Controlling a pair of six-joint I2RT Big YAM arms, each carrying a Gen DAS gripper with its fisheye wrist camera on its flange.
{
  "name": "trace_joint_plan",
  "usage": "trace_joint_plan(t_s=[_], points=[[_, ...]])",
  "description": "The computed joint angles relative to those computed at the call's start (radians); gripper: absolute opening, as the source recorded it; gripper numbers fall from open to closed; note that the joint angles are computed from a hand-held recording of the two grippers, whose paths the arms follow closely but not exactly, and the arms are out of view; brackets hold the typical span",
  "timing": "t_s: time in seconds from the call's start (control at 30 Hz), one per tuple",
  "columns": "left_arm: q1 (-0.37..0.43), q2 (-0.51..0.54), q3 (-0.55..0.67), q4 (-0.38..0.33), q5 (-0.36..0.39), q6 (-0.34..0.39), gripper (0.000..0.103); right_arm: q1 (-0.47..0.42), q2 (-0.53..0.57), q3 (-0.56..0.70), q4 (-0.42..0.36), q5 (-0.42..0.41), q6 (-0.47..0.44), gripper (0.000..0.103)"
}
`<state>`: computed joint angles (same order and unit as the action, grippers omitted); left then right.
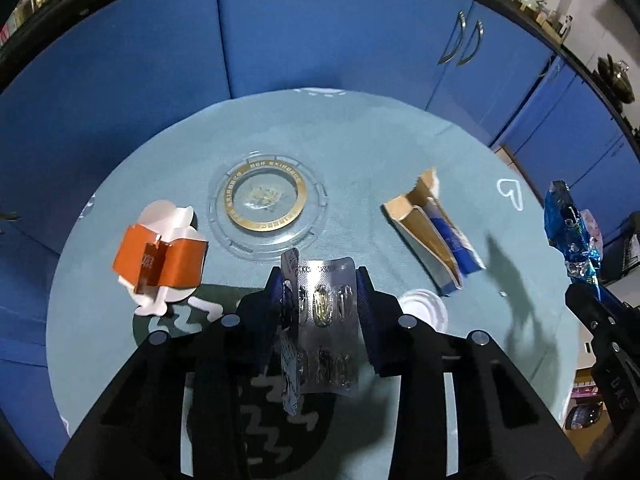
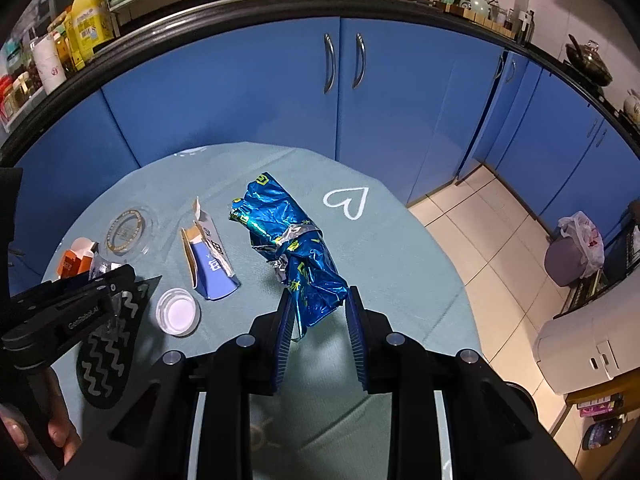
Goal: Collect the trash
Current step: 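Carry the blister pack and blue wrapper in both tools over the black bin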
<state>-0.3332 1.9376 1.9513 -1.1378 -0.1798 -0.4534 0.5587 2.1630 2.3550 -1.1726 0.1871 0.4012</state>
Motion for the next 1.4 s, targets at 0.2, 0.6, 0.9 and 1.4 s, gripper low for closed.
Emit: trace_joint_plan(t_s=[0.2, 0.6, 0.9, 1.4], points=[[-0.02, -0.024, 0.008, -0.001, -0.016, -0.003, 0.037, 0.005, -0.081, -0.097, 0.05, 0.025, 0.003, 0.026], [-0.082, -0.099, -0.03, 0.033, -0.059, 0.015, 0.037, 0.004, -0.275, -0.328, 0.155, 0.088, 0.027, 0.026], [-0.162, -0.125, -0.005, 0.028, -0.1, 0.036, 0.037, -0.017, -0.431, -0.503, 0.217, 0.139, 0.048, 0.026], [-0.293, -0.092, 0.103, 0.004, -0.13, 0.086, 0.037, -0.076, -0.658, -0.754, 0.255, 0.258, 0.116, 0.026]])
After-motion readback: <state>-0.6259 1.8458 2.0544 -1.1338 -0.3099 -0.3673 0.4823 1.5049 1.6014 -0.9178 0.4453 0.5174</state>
